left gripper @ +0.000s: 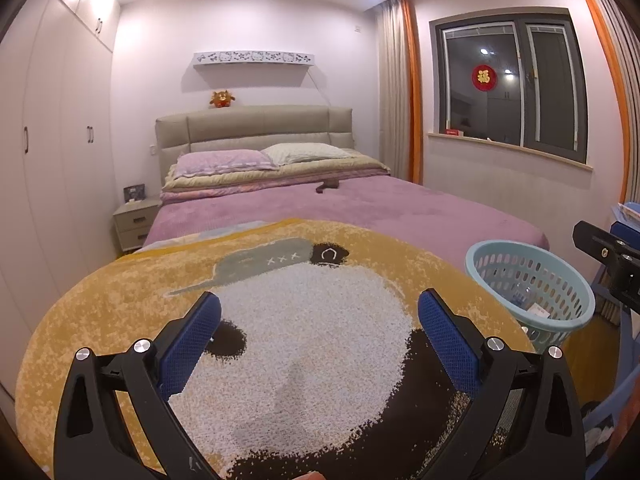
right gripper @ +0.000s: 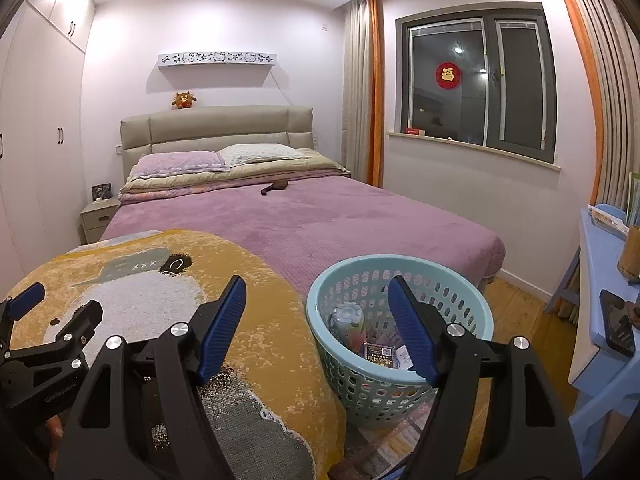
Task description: Collect trash
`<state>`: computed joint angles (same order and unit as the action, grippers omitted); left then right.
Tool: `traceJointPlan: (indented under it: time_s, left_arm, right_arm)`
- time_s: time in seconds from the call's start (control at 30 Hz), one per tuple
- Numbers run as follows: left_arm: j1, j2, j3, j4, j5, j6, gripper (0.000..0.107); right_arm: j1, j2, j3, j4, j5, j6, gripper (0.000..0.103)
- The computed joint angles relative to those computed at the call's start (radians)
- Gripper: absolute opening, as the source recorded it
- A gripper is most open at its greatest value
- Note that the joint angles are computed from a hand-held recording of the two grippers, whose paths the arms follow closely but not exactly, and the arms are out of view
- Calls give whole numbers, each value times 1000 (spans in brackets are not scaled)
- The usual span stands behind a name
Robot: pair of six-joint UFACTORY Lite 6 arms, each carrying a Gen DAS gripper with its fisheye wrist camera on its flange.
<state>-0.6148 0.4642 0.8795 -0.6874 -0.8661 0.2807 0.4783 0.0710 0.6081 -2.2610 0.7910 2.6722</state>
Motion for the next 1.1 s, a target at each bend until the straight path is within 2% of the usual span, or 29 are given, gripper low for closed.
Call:
traceJointPlan:
  time_s: [1.1]
  left_arm:
    - [2, 13, 29, -14, 34, 21, 96]
  right_arm:
    - [-56, -16, -8, -58, -49, 38, 71]
